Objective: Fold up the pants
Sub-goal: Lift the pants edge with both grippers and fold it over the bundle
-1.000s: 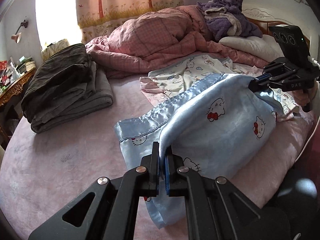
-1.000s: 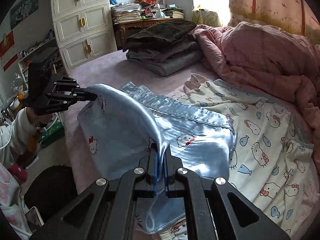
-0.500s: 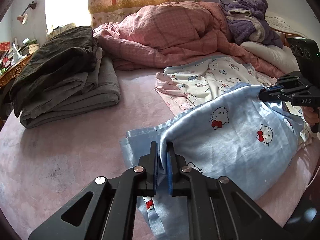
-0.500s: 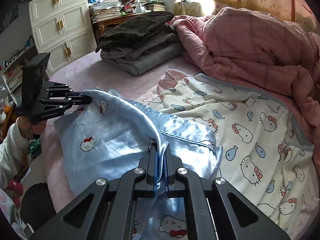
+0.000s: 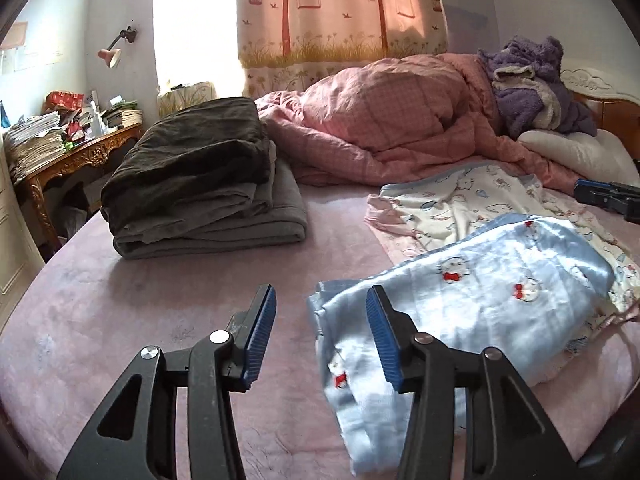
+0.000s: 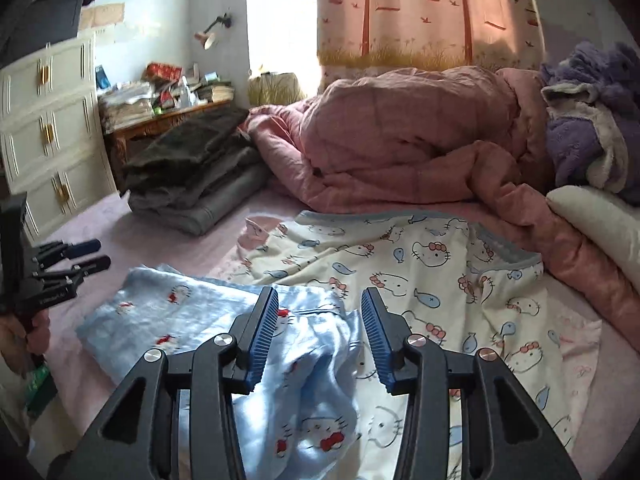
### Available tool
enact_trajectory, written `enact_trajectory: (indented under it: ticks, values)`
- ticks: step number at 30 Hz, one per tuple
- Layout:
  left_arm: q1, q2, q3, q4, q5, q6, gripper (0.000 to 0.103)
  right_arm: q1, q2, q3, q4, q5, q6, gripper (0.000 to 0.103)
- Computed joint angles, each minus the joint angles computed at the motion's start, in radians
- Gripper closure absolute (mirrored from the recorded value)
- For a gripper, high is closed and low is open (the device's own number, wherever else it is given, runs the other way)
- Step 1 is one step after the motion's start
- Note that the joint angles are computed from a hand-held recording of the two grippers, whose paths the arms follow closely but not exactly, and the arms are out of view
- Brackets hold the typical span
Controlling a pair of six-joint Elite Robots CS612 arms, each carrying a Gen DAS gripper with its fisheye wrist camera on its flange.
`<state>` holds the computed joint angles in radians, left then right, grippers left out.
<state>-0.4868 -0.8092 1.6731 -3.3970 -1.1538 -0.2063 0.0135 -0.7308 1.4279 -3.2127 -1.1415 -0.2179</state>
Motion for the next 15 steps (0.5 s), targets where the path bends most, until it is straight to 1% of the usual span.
enact_trajectory:
  ticks: [1, 2, 3, 4, 5, 6, 7, 8, 9, 10, 11, 12, 14, 15]
  values:
    - [-0.005, -0.002, 0.009, -0.024, -0.01, 0.002, 0.058, -0.001, -0.012, 0.027, -0.028, 0.018, 0.014, 0.058]
    - [-0.009, -0.002, 0.012, -0.041, -0.014, -0.002, 0.06, 0.0, -0.02, 0.047, -0.047, 0.021, 0.021, 0.058]
    - [-0.014, 0.0, 0.009, -0.04, -0.005, -0.017, 0.061, 0.005, -0.026, 0.064, -0.069, 0.018, 0.03, 0.061]
    - [-0.02, 0.003, -0.005, -0.002, 0.018, -0.048, 0.063, 0.011, -0.028, 0.075, -0.081, 0.015, 0.045, 0.066]
    - [-0.025, 0.004, -0.028, 0.078, 0.05, -0.089, 0.069, 0.02, -0.029, 0.079, -0.069, -0.005, 0.055, 0.068]
    - [-0.025, 0.008, -0.051, 0.15, 0.066, -0.126, 0.073, 0.032, -0.027, 0.072, -0.036, -0.043, 0.066, 0.071]
    - [-0.021, 0.016, -0.074, 0.207, 0.064, -0.17, 0.076, 0.041, -0.024, 0.064, -0.003, -0.079, 0.084, 0.073]
    - [-0.014, 0.023, -0.092, 0.253, 0.049, -0.216, 0.078, 0.05, -0.015, 0.046, 0.032, -0.119, 0.12, 0.074]
    - [-0.004, 0.032, -0.111, 0.303, 0.028, -0.25, 0.08, 0.053, -0.004, 0.031, 0.052, -0.143, 0.156, 0.074]
    - [0.004, 0.042, -0.127, 0.336, 0.011, -0.271, 0.087, 0.055, 0.009, 0.012, 0.073, -0.166, 0.186, 0.074]
    - [0.01, 0.054, -0.139, 0.363, 0.011, -0.286, 0.09, 0.056, 0.022, -0.011, 0.103, -0.188, 0.206, 0.074]
    - [0.014, 0.064, -0.151, 0.387, 0.021, -0.291, 0.09, 0.055, 0.037, -0.034, 0.132, -0.195, 0.213, 0.074]
    - [0.026, 0.075, -0.149, 0.36, -0.02, -0.305, 0.09, 0.051, 0.063, -0.074, 0.172, -0.197, 0.238, 0.074]
    - [0.026, 0.073, -0.144, 0.346, -0.02, -0.307, 0.09, 0.048, 0.073, -0.089, 0.189, -0.195, 0.251, 0.074]
